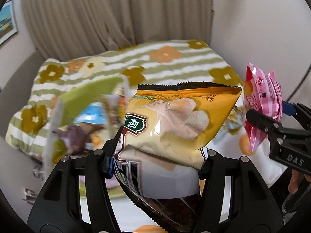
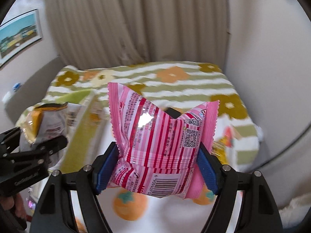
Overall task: Organize snacks
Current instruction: 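Carry both packets into the box and open both tools to drop them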
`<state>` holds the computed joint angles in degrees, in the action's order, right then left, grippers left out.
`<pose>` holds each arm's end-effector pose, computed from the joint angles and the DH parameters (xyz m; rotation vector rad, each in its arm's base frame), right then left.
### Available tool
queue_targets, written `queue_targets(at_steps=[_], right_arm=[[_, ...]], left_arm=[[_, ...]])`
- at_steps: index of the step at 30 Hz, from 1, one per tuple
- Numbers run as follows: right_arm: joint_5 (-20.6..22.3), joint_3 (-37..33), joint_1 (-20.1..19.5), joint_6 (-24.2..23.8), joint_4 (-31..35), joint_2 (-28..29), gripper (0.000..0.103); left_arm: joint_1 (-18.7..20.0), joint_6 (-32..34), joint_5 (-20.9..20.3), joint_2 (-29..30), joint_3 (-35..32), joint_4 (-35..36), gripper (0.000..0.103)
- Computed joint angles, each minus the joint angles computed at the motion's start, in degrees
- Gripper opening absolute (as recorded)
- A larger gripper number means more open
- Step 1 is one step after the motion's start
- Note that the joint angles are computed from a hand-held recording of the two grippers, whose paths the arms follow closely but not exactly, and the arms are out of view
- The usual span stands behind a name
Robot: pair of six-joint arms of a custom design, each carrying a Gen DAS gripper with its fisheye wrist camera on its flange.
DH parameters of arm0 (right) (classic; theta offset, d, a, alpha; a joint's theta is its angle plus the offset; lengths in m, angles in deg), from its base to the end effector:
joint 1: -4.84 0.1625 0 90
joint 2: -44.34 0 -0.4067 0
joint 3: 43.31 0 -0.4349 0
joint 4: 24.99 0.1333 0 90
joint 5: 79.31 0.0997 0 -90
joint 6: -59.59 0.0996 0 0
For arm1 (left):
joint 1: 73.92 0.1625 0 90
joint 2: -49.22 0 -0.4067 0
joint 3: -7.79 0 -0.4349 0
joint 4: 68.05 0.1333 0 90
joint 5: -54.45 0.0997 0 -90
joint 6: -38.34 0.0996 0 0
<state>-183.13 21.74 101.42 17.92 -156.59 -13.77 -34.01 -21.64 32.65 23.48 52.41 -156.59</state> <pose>0.1986 -0.7659 0.4324 0.9920 -2.4604 0.6919 -0.5136 -0.7240 0.1291 0.0706 2.0417 -0.9167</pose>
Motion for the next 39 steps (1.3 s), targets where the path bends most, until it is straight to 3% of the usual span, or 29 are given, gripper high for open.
queue_targets(at_steps=[9, 13, 19, 21, 22, 23, 29, 34, 39], right_arm=[[5.6, 3.3, 5.5, -0.3, 2.2, 1.8, 0.074], [5.8, 4.2, 7.4, 1.1, 2.4, 3.2, 0.074], [3.5, 5.7, 9.0, 4.5, 1.4, 4.9, 0.074], [2.3, 6.4, 9.4, 5.9, 0.7, 5.0, 0.074], [1.6, 7.0, 9.6, 6.6, 0.0, 4.8, 0.074], [0.9, 7.2, 9.9, 7.3, -0.4, 4.8, 0.074], [-2.7, 8.8, 10.5, 9.3, -1.4, 4.3, 0.074], [-3.6, 7.2, 10.8, 9.3, 1.4, 5.5, 0.074], [-4.0, 4.7, 11.1, 9.8, 5.9, 8.1, 0.078]], left_arm=[[0.4, -21.2, 3.4, -13.5, 11.5, 19.8, 0.054], [1.5, -23.8, 1.7, -18.5, 16.8, 22.3, 0.054], [4.1, -11.1, -3.4, -25.2, 27.2, 6.2, 0.058], [4.6, -6.1, -4.5, -26.7, 30.0, -0.2, 0.072], [4.9, -4.1, -5.0, -27.1, 30.9, -2.6, 0.096], [5.0, -2.4, -4.9, -27.9, 32.3, -5.2, 0.103], [4.5, 3.8, -5.8, -30.9, 37.6, -15.2, 0.103], [4.2, 1.8, -6.3, -34.2, 42.1, -18.8, 0.103], [4.0, -4.6, -6.6, -35.7, 43.5, -15.5, 0.102]])
